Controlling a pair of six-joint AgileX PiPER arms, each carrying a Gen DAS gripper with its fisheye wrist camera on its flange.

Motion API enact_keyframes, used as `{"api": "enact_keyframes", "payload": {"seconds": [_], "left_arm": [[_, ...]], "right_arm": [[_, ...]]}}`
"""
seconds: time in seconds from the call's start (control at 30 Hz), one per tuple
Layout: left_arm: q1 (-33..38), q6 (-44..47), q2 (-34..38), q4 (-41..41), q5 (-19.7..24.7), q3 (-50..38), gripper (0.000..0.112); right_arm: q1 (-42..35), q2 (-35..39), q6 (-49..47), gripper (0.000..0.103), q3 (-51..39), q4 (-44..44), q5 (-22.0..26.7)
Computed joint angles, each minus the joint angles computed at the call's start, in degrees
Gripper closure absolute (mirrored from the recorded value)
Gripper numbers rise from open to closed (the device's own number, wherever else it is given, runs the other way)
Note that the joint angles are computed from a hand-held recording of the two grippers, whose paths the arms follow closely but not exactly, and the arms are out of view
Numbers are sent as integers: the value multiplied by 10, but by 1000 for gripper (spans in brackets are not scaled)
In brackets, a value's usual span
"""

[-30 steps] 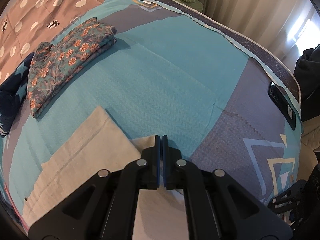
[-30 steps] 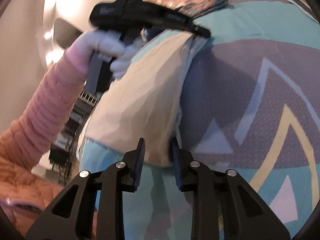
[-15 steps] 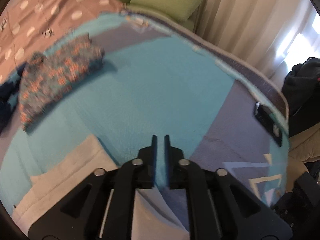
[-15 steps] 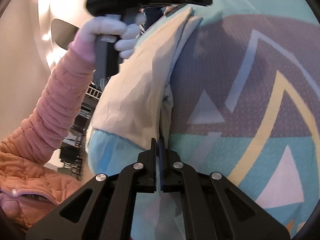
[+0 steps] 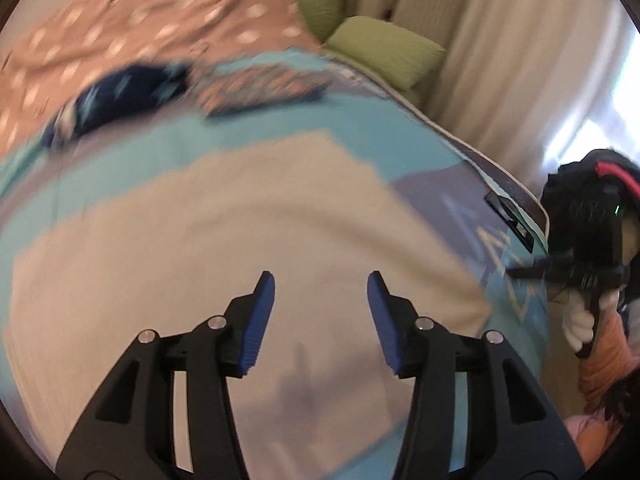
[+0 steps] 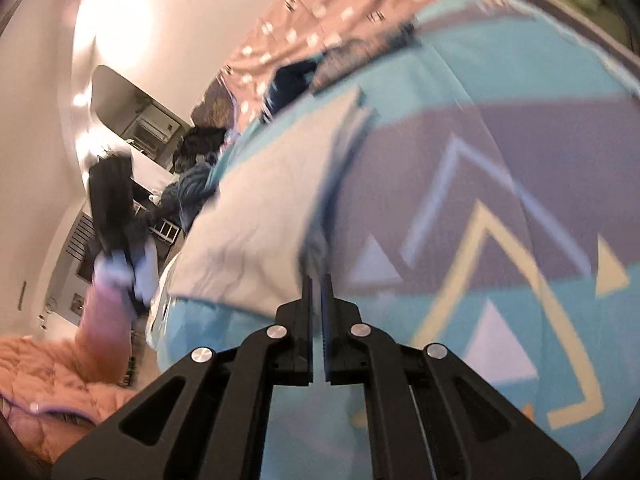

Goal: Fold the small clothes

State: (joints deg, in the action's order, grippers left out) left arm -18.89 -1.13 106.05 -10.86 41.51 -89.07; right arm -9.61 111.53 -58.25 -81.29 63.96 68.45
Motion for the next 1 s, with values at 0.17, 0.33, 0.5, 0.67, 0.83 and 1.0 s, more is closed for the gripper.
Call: {"api": "enact_keyframes", "payload": {"seconds": [0.17, 0.33, 0.5, 0.67, 0.83, 1.0], "left_arm": [[9, 82, -89, -115, -88, 201, 64], [53, 368, -125, -386, -140, 328, 62], [112, 540, -153, -567, -103, 389, 63], [150, 573, -266, -563, -154, 473, 53], [358, 672, -400, -638, -108, 586, 55], [629, 791, -418, -653, 67, 645, 83]], "right_arm": [[108, 13, 63, 98, -43, -12, -69], [175, 15, 181, 103, -12, -171, -286], [195, -51, 251, 99, 51, -243, -345], [250, -103, 313, 99, 65, -318, -360], [351, -31, 416, 87, -97, -443, -302], [446, 110, 453, 81, -365, -505, -170]]}}
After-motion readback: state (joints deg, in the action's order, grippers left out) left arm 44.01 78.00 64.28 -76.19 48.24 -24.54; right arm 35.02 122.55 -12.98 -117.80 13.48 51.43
